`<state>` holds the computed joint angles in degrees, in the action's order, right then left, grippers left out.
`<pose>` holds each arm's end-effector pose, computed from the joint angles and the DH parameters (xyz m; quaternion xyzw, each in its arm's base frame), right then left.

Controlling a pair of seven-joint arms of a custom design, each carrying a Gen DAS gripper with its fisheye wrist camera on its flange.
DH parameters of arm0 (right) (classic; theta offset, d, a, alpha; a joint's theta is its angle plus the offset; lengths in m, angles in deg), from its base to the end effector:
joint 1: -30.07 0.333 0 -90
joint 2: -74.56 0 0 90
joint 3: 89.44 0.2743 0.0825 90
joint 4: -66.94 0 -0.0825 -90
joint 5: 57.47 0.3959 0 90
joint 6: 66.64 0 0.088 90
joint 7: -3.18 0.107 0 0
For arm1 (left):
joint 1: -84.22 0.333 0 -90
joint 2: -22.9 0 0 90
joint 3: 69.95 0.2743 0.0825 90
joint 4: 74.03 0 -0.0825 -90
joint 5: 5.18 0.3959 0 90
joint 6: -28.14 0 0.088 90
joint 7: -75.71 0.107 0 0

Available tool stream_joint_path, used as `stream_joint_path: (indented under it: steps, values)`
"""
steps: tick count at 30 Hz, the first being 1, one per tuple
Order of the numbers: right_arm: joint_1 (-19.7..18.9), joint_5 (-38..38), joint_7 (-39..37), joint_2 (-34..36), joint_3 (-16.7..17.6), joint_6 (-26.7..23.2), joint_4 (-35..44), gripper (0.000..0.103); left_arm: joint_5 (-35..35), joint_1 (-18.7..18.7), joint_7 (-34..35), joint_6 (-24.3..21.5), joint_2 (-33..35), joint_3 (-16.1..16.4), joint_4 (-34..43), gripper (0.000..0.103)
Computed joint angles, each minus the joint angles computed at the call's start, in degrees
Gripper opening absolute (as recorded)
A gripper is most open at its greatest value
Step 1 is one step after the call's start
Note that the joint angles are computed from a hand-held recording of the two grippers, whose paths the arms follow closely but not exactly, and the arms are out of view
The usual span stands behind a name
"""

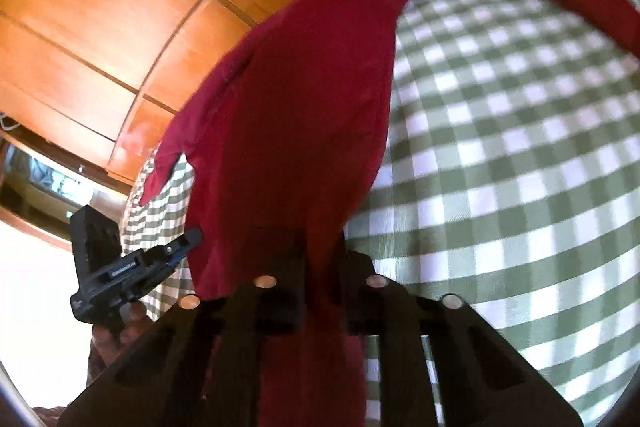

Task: Fold small clothes
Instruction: 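Lift and shake the sweater with both tools, then lay it flat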

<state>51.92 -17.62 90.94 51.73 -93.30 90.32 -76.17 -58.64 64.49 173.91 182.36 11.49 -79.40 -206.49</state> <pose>0.4675 0.1250 0.4473 -0.5831 0.7202 0.0135 0.3758 0.4782 -0.2386 0.4313 0.6772 -0.6252 0.3773 0.0905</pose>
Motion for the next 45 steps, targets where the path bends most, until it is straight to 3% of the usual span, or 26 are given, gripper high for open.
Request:
stream_joint_path:
  steps: [3,6,13,15,16,17,18,22,24,27,28,30,32,36,38,42,45]
  values:
    - [-3.1,-6.2,2.5,-5.1,2.1,0.9,-2.4,0.010,-1.2,-0.1,1.7,-1.1,-5.8,1.6,-3.1,0.004]
    - [-5.1,-11.9,5.2,-11.7,3.1,0.5,-5.4,0.009,1.8,0.8,0.9,-4.5,-15.3,3.9,-8.2,0.004]
    - [-9.3,-23.8,11.6,-23.8,5.2,-7.3,-13.1,0.008,20.0,6.2,-8.8,-13.3,-31.0,4.9,-16.3,0.005]
    - [-10.7,-27.1,14.4,-24.8,6.7,-10.3,-15.4,0.008,23.6,7.9,-12.9,-13.1,-32.9,4.0,-19.4,0.021]
    - [-11.5,-29.0,15.9,-24.8,7.8,-11.5,-16.4,0.008,24.2,7.9,-14.6,-12.4,-33.0,4.0,-20.5,0.056]
    - [-11.3,-29.9,16.8,-24.6,7.7,-11.9,-16.9,0.008,24.1,7.4,-15.6,-11.3,-34.6,4.8,-22.9,0.073]
    - [-11.1,-30.4,17.8,-24.3,7.4,-12.2,-17.7,0.008,23.4,6.7,-16.6,-9.7,-35.3,5.4,-25.0,0.073]
    - [-10.4,-32.0,20.9,-22.6,6.7,-12.2,-18.8,0.012,20.5,1.9,-16.3,-7.6,-35.2,8.5,-29.4,0.073]
    - [-10.7,-33.6,22.3,-22.6,7.6,-12.1,-18.9,0.013,25.5,4.2,-19.3,-8.2,-35.0,4.2,-29.8,0.065]
    - [-13.7,-38.8,26.7,-21.6,11.6,-12.0,-16.9,0.037,32.6,6.8,-23.2,-6.2,-35.4,0.2,-29.7,0.063]
    - [-13.0,-41.9,30.0,-23.3,12.3,-13.5,-17.1,0.045,35.0,7.9,-24.7,-5.8,-35.3,-1.0,-29.2,0.065]
    - [-14.5,-44.2,32.0,-22.5,14.6,-11.4,-15.9,0.048,39.0,10.2,-26.6,-5.3,-34.7,-1.4,-28.2,0.067]
    - [-13.4,-45.4,33.7,-20.9,14.3,-8.3,-14.7,0.061,42.6,14.5,-30.6,-4.8,-32.2,-1.6,-26.4,0.068]
    - [-9.4,-45.7,32.9,-14.2,13.3,-2.4,-10.6,0.063,48.4,21.4,-37.7,-3.7,-27.4,-0.4,-22.8,0.068]
    - [-5.9,-44.1,30.6,-9.2,11.9,0.6,-8.0,0.063,49.5,23.6,-39.8,-1.5,-23.7,1.7,-20.4,0.068]
    - [-1.3,-41.8,25.5,-0.3,11.0,2.3,-2.3,0.063,53.2,28.4,-43.5,1.7,-13.8,3.2,-12.4,0.071]
    - [-0.5,-42.4,23.8,4.5,12.1,2.5,1.1,0.063,58.4,31.1,-46.7,1.6,-6.5,2.5,-5.8,0.073]
